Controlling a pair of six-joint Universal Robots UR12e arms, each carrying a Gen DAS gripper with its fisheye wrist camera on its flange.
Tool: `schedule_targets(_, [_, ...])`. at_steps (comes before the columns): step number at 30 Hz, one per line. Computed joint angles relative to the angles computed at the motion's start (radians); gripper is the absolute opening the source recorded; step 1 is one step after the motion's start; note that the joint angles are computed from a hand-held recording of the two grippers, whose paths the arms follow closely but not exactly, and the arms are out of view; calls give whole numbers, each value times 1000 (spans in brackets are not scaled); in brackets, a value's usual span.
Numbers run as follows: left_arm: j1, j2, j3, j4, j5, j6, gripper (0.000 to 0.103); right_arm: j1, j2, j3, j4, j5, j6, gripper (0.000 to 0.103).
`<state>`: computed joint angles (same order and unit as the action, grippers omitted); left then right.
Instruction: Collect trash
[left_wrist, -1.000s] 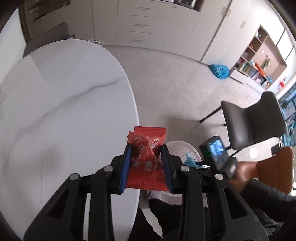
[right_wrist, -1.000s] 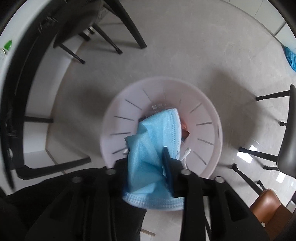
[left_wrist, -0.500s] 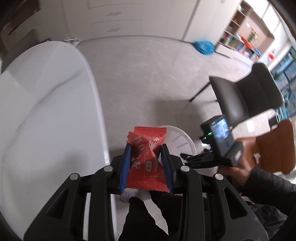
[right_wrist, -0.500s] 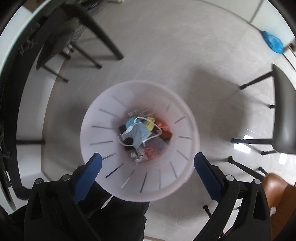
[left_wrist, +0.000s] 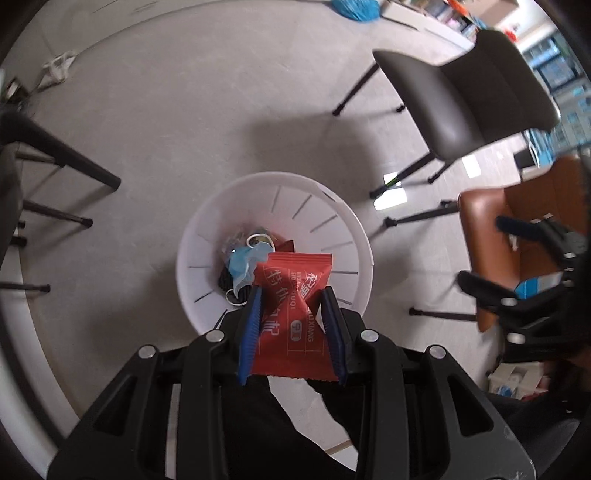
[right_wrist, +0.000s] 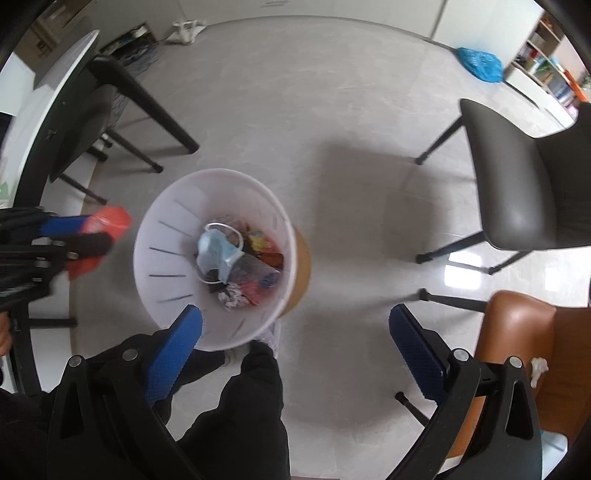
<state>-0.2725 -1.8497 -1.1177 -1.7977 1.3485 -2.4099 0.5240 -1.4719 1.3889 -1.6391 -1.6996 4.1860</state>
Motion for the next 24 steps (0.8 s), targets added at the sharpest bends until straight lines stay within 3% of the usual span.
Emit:
schedule_targets(2, [-10, 3, -16, 5, 12, 15, 41, 2, -5, 4, 7, -5, 13, 100])
schedule_targets(4, [-17, 5, -24, -7, 11, 24, 57, 4, -10, 8, 14, -10, 21, 100])
schedule_targets(9, [-25, 11, -37, -15, -8, 39, 77, 4, -13, 11, 17, -8, 35, 100])
schedule_targets(15, [-21, 15, -28, 17, -10, 58, 90, 0, -11, 11, 3, -14, 35, 100])
schedule_targets(24, [-21, 11, 0, 61, -11, 30, 95, -7, -14, 19, -3, -28, 71, 100])
